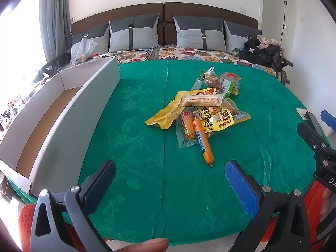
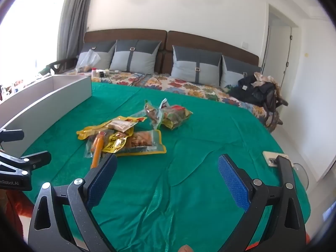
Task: Organize snacks
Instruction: 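Grasp the loose orange sausage with the right gripper and lift it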
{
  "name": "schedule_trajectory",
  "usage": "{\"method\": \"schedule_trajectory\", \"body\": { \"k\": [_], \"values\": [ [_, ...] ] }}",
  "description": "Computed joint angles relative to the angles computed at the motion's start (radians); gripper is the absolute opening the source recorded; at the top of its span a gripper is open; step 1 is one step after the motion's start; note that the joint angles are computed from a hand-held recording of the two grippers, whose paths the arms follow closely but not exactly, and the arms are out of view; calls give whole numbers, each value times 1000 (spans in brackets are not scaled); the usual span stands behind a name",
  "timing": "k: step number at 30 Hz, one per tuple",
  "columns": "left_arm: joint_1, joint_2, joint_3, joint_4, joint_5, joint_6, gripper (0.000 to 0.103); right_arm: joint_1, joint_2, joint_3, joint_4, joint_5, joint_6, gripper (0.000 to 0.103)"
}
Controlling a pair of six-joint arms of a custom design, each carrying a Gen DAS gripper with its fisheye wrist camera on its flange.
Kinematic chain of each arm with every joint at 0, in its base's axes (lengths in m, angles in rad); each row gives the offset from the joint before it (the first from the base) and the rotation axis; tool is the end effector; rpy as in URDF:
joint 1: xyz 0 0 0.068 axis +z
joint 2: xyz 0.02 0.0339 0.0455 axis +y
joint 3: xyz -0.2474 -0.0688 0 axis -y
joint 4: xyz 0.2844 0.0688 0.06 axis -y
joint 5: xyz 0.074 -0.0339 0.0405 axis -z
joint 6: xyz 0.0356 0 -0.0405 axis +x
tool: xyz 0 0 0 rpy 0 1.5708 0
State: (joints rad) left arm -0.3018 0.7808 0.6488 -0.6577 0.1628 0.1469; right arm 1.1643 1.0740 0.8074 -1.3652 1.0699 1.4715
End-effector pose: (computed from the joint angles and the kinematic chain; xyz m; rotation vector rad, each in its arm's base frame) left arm 0.1997 -0.0682 0.2322 0.6028 2.2850 -0.2673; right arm 0.1025 0.1591 0.2230 0.2826 2.0728 -0.3719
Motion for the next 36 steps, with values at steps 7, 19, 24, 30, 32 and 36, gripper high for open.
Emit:
{"method": "schedule_trajectory", "body": {
  "k": [7, 19, 24, 30, 32, 36],
  "values": [
    [46, 147, -6, 59, -20, 24, 103, -11, -8, -16, 26, -9, -26, 98],
    [71, 471, 36, 179, -51, 25, 103, -293, -249, -259, 589, -482, -466, 98],
    [91, 475, 34, 192, -31, 53, 103, -452, -5, -207, 914, -703, -657, 96],
    [145, 492, 55, 163, 35, 168, 103, -570, 397, 30, 896, -902, -721, 64],
    [154, 485, 52, 159, 43, 179, 103, -563, 429, 68, 853, -876, -740, 36],
    [145, 476, 40, 176, 31, 155, 103, -557, 346, 15, 838, -877, -742, 17]
  ]
}}
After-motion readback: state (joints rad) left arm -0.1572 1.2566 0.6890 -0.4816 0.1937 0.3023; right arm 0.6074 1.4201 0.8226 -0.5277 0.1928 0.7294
